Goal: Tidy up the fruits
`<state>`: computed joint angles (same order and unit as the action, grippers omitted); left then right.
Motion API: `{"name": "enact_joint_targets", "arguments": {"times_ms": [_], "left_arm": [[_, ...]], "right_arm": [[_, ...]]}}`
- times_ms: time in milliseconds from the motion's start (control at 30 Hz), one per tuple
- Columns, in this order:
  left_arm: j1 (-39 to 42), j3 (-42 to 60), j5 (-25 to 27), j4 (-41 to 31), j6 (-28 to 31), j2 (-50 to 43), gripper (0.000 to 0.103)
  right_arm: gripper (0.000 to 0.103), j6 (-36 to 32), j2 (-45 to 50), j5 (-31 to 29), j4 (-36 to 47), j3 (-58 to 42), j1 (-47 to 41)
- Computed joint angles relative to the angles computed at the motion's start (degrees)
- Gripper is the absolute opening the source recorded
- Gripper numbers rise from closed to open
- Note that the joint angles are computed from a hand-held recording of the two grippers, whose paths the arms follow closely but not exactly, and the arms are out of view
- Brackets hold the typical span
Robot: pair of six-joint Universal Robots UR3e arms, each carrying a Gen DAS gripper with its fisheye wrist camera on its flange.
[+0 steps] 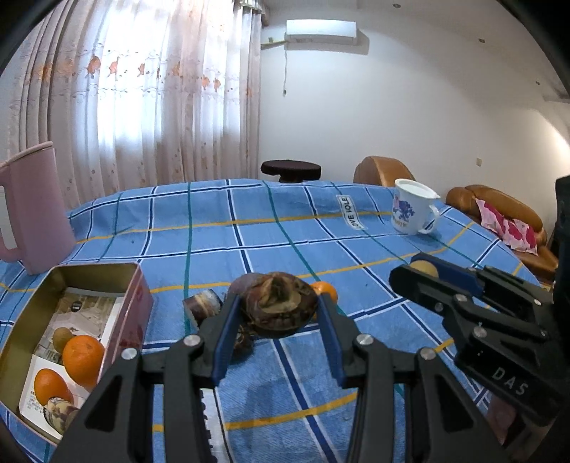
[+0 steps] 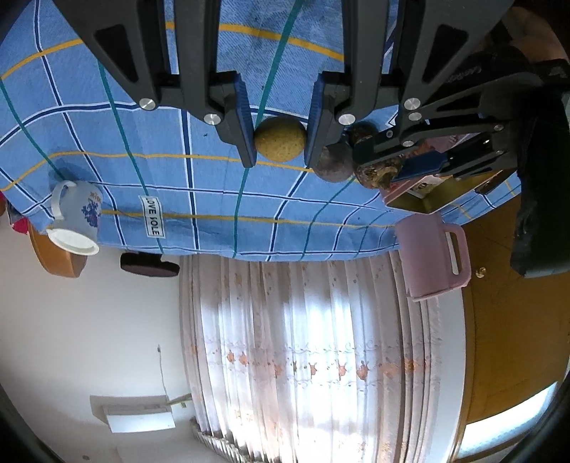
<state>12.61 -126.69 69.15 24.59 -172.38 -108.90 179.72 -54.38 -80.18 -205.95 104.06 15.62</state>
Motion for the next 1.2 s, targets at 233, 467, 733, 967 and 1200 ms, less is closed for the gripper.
{"name": "enact_joint_targets", "arguments": {"times_ms": [233,467,733,967,1200], "left_arm": [[0.68,-2.81,-0.31,6.52,-0.44,-0.07,0.045],[1.46,-4.53,-0.66,10.23,-0.39,0.07,0.045],[3.28,-5.84,-2.60,11.53,-0.43,0.41,0.045],[6.17,-7.12,-4.55,9.96,0.37,2.12,0.045],[10.91,-9.31,-6.58,8.10,1.22,5.88,0.045]], "right_arm": [[0.030,-0.63,0.19,0.04,-3.31,1.06,0.32],[0.029,-1.63,0.48,-0.86,-6.89,2.20,0.97],[0.029,-2.22,0.41,-1.47,-6.96,2.20,1.36],[0.029,-2.08,0.34,-2.22,-4.32,0.40,2.52],[0.029,-3.07,1.20,-2.20,1.47,-6.42,5.10]]}}
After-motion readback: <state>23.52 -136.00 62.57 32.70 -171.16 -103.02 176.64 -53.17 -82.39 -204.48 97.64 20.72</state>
